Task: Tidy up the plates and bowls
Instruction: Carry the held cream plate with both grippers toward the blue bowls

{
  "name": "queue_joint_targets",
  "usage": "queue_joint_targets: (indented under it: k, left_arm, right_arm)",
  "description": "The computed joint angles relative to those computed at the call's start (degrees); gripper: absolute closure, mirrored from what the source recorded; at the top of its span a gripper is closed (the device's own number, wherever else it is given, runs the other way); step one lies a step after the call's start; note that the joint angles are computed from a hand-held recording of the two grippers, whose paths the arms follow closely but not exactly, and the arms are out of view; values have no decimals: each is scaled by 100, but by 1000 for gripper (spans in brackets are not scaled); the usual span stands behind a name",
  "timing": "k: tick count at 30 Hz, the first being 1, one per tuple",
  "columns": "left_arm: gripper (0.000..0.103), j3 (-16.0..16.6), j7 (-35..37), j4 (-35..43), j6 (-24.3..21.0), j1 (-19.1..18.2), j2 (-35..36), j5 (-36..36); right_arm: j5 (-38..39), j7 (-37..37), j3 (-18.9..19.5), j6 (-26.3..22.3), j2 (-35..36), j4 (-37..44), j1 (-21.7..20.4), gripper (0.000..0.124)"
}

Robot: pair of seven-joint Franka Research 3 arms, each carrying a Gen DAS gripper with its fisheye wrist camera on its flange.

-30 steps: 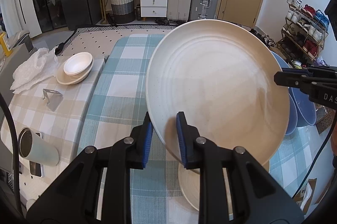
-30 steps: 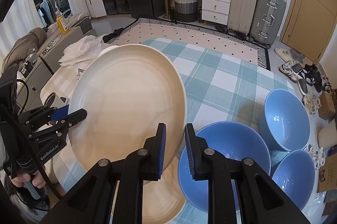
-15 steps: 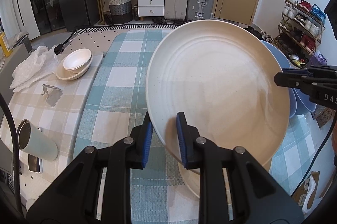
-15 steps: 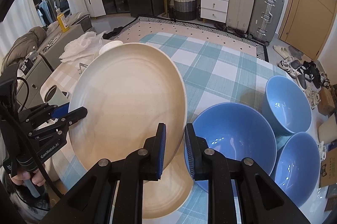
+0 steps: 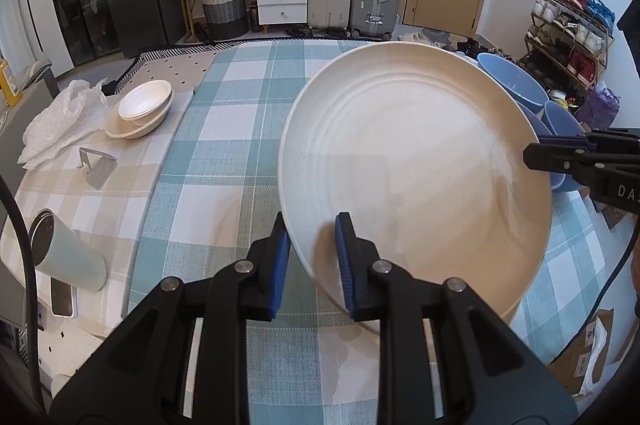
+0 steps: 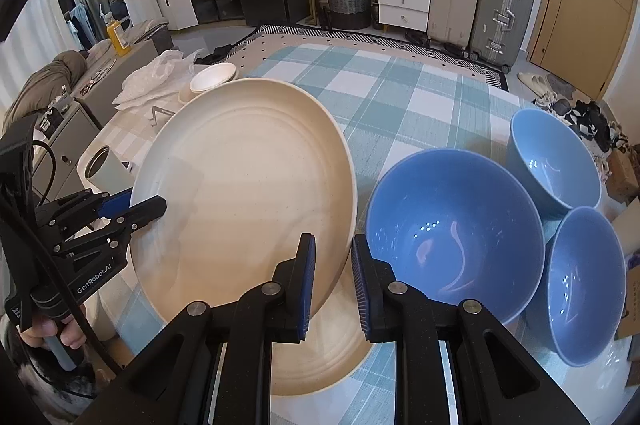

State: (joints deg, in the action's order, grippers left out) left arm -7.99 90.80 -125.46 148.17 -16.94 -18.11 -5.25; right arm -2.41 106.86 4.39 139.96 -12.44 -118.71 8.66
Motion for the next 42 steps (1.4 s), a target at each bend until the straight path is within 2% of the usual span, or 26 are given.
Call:
queue_joint_targets:
  k: [20,42]
  left_arm:
    - [83,-17,349,-369,183,-100,75,-128]
    - [82,-209,350,-183,298,31,668,119]
  right_arm:
    - [3,357,98,137,-315,-654,-44,105]
    - [57,535,115,137,-359,-975,-27,105]
